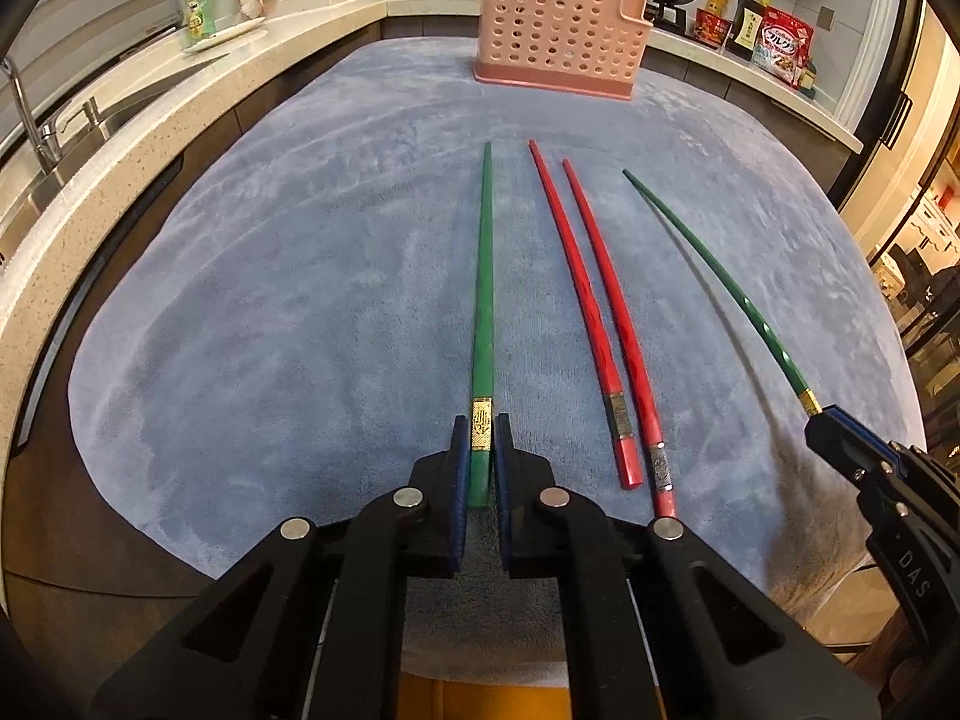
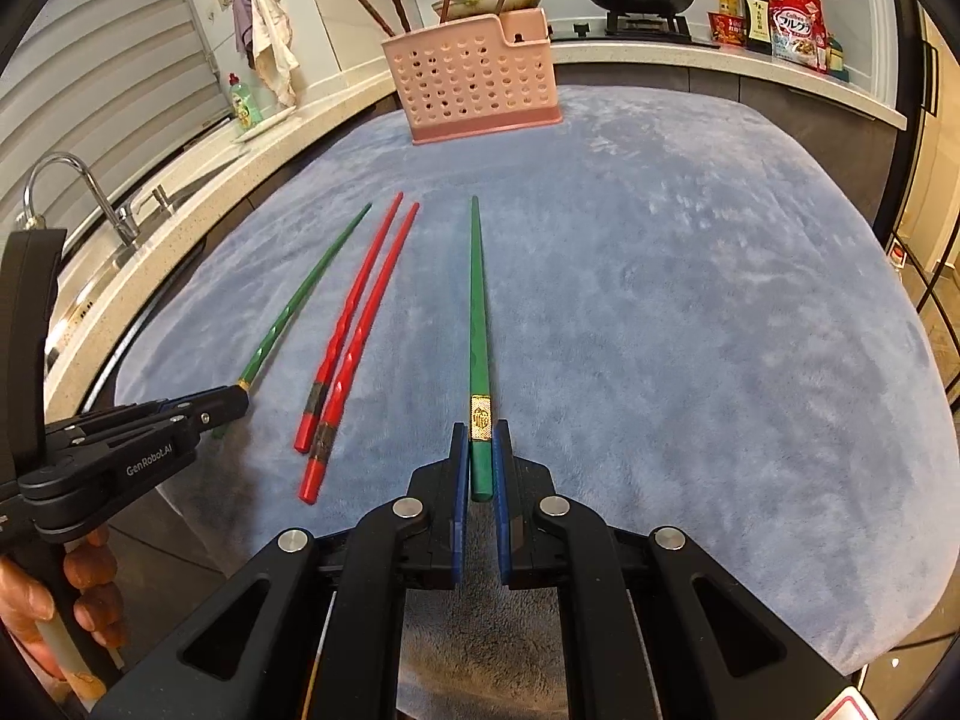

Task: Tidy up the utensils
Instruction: 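Lift both green chopsticks, carry them to the pink holder and lower them in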

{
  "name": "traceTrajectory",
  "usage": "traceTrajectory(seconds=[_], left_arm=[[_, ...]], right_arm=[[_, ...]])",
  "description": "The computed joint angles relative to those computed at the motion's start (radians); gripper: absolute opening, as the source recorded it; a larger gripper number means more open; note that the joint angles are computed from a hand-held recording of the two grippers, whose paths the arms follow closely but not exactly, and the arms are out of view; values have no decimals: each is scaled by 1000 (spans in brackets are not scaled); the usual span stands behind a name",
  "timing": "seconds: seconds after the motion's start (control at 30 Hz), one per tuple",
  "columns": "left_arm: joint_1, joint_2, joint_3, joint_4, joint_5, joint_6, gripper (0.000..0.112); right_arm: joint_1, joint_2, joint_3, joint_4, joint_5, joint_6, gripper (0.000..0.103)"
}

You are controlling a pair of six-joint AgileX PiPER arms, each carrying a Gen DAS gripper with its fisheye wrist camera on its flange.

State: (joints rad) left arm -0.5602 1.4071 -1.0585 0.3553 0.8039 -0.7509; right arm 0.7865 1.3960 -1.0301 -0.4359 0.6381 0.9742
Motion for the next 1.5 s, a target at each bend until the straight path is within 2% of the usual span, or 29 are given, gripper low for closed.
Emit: traceTrajectory(seconds=[0.43,0.77,0.97,1.27,1.43,1.5], left_arm=[[61,-43,-151,-17,44,86,7],[119,21,-350,-7,70,148,7],[144,101,-499,13,102,189,7],[205,291,-834,-41,180,326,7],[220,432,-1109,-77,280,400,7],[225,508,-1270,-91,341,429,7]], right_arm=[[-79,-59,-140,-32,42,-80,7],[-197,-2,-325,9,8,-208,7],[-255,70,-444,45,3,-282,7],[-368,215,-691,261,19,-488,7],[-417,342,-922,375,72,-589,7],[-428,399,-1025,403,104,-616,7]])
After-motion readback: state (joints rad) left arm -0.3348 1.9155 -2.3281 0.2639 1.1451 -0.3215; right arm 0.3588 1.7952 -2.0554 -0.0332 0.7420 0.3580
